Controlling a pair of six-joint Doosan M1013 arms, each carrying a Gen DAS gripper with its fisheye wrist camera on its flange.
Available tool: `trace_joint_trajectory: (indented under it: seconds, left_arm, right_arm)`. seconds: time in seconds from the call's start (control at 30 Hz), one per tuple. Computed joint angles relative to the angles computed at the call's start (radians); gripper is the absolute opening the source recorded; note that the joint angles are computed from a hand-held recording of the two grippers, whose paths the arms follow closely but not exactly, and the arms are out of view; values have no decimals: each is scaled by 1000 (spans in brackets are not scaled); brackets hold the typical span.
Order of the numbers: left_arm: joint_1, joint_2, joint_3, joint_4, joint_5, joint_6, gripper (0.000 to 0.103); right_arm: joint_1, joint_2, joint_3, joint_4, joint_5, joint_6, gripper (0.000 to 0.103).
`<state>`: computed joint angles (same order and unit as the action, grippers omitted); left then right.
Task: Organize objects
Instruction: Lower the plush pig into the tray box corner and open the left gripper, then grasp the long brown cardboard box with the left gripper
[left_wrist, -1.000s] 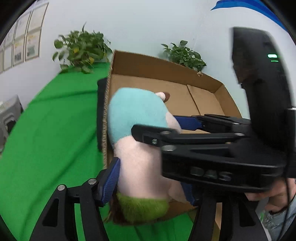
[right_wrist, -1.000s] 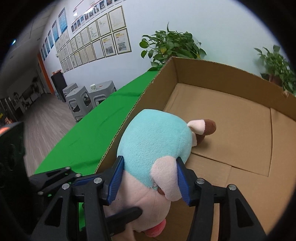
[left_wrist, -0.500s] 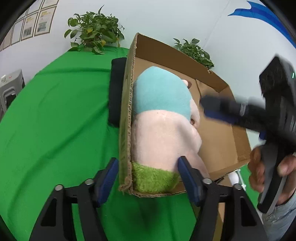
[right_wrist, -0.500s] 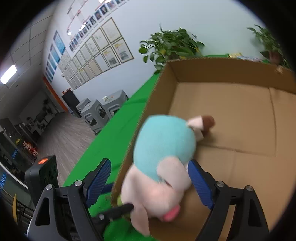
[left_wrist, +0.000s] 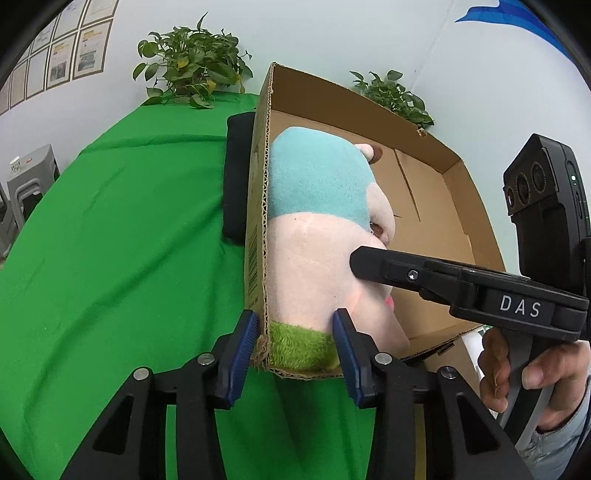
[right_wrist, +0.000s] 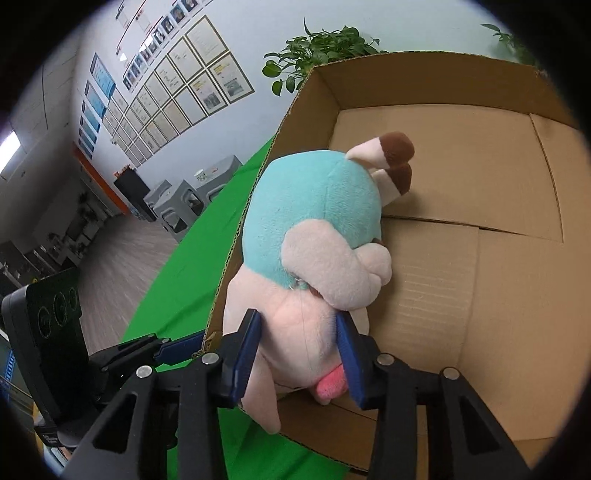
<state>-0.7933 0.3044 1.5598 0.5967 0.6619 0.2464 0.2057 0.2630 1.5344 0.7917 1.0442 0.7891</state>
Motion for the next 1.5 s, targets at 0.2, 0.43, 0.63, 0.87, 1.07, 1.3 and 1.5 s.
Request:
trace_joint_trajectory:
  seconds: [0.2,0.43,0.63,0.87,1.07,1.3,1.5]
  left_arm:
    - [-8,1,-5,-1,29,18,40]
    - [-30,7,-16,20,85,3,37]
    - [-40,2,-7,28,102,-19,30]
    - [-120,-7,-16,243,261,-207,68]
    - [-266,0,-38,588,446,-415,103]
    - [-322,35,-93,589,467,-385,100]
    - [-316,57,-135,448,378,-250,21]
  right_arm:
    - [-15,-59,52,6,-110,-31,93]
    - [-86,-203,186,82,-321,-201,102]
    - [-155,-261,250,124,-328,-214,102]
    - [-174,-308,305,105,-395,-233,102]
    - [-179,-348,370,119,-486,-273,102]
    - [-231,-380,437,291,-480,-438,84]
    - [-261,-362,423,245,-395,-379,59]
